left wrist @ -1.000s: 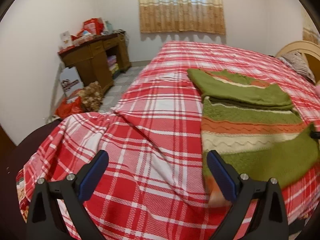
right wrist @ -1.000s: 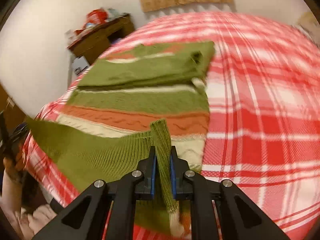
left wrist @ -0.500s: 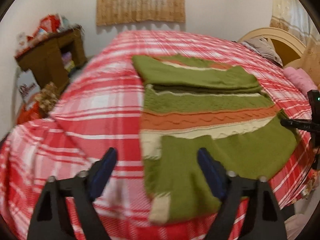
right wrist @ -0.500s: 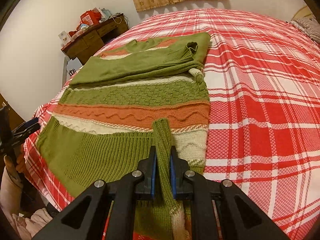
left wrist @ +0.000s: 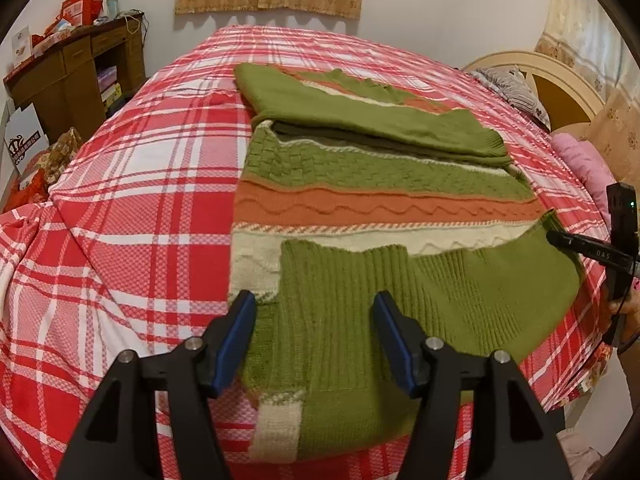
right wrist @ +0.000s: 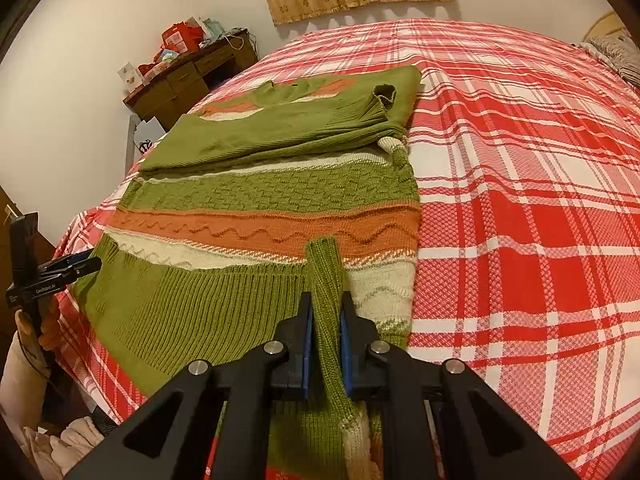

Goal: Fold small clothes
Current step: 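Grasp the hem with the left tool while the right tool holds the hem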

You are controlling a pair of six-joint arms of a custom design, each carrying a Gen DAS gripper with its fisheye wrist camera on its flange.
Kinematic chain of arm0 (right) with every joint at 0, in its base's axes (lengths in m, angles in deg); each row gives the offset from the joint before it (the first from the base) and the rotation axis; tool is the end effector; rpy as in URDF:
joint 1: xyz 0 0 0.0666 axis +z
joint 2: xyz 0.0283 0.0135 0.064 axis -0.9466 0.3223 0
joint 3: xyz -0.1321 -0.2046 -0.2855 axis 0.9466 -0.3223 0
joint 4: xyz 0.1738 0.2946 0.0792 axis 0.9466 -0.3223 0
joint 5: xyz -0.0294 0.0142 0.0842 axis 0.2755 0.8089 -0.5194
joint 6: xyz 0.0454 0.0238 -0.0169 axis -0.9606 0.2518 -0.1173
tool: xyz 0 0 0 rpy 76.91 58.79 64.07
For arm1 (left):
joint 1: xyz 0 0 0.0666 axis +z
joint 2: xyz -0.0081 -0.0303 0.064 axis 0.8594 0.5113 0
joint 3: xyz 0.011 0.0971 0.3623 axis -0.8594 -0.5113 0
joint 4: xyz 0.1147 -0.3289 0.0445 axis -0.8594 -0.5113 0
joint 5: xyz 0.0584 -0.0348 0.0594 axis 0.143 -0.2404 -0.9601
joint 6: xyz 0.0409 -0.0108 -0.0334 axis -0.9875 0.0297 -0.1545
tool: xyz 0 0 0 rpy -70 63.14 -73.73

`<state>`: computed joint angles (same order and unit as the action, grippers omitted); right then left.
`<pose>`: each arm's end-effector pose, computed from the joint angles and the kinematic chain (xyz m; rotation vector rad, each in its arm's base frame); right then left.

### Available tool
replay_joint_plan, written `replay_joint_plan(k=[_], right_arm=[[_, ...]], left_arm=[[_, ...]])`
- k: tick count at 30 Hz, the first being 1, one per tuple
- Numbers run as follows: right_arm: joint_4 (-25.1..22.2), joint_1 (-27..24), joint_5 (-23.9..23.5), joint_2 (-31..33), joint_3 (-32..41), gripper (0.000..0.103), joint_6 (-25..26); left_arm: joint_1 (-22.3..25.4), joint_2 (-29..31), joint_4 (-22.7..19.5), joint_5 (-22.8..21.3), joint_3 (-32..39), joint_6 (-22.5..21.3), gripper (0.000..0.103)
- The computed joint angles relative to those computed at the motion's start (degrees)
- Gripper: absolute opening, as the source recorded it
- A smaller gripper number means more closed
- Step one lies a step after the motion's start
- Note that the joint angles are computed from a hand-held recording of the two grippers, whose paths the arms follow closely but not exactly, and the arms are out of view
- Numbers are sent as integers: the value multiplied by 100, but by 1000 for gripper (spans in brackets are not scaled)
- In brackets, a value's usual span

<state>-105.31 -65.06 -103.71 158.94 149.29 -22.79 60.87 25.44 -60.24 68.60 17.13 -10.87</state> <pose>0.5381 0.0705 0.4147 -0.3920 2.4895 0.4867 0.5178 0.0066 0.3997 0.0346 2.4726 -0.2576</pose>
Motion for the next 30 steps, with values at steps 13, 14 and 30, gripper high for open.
replay_joint_plan(k=[13,14,30], right_arm=[[158,-16,-27,-41,-113,12,-103],[166,-22,-36,-40,-117,12,-105],[671,254,473,-617,-315,11,-386]], left_arm=[[-31,181,-381,259,282,66,29],[-26,192,-394,320,298,81,33],[-219,-79,-228,-459,371,299,10]])
